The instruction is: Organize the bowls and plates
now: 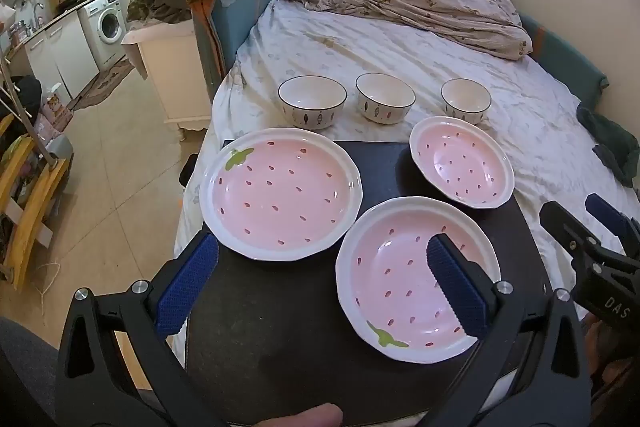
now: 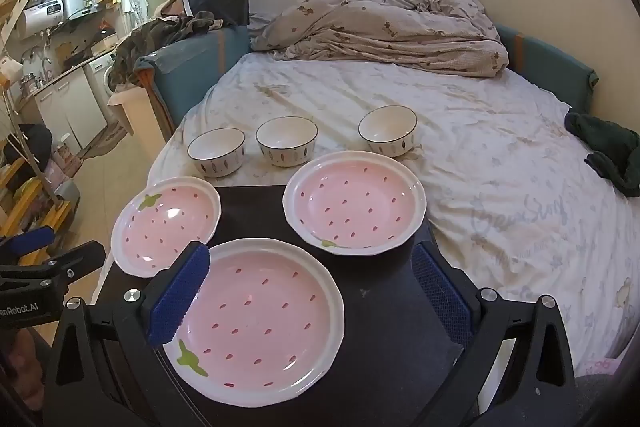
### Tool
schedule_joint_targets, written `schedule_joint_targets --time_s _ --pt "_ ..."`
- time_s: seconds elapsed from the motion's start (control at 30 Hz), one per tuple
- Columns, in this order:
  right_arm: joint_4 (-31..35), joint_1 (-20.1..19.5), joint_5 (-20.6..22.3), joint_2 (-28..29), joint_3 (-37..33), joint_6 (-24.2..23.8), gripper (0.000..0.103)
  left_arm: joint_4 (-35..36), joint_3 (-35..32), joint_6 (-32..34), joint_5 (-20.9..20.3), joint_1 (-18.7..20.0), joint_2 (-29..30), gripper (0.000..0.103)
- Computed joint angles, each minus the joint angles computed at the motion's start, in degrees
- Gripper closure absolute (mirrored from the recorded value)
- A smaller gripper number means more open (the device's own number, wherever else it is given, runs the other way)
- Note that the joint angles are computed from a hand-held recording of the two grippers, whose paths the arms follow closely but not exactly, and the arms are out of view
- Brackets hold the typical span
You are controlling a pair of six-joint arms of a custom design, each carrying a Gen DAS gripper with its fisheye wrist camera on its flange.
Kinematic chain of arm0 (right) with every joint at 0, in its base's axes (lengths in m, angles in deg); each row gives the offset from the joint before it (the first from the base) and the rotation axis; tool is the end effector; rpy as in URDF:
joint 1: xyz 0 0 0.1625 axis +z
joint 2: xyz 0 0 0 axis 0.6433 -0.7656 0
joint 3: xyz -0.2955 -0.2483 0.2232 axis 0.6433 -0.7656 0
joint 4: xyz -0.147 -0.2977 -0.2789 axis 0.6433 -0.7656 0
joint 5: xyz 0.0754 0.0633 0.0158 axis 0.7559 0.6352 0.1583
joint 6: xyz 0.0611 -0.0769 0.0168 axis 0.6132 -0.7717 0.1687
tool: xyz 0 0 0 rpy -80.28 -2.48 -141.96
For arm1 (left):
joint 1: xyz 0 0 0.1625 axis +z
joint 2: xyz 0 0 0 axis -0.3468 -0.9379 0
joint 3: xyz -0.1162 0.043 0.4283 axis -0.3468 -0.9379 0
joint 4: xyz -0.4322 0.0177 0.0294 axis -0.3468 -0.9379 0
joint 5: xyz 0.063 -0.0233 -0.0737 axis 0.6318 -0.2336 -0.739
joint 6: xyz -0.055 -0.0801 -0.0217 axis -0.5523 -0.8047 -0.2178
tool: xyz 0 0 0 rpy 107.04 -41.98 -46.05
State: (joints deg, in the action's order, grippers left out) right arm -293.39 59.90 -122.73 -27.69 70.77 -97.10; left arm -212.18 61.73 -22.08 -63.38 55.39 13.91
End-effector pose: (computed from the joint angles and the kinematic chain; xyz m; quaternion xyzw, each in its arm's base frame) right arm 0.1309 -0.3649 0.1801 0.0204 -0.8228 0.4486 0.3484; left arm -0.2575 -0.4307 0.0948 0.2660 0.8825 -0.2607 0.2871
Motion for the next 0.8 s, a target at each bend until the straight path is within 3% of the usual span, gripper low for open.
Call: schedule_joint_targets --time_s 0.53,0.8 --pt "-1.2 -0.5 0.6 0.3 0.2 -1.1 0.0 -0.6 -0.1 0.4 -0.3 -0.1 0.2 0.0" --pt "-0.1 -0.4 0.8 -0.5 0.7 0.7 0.0 0.7 -0.4 -0.8 -0.3 0.0 0.0 0.0"
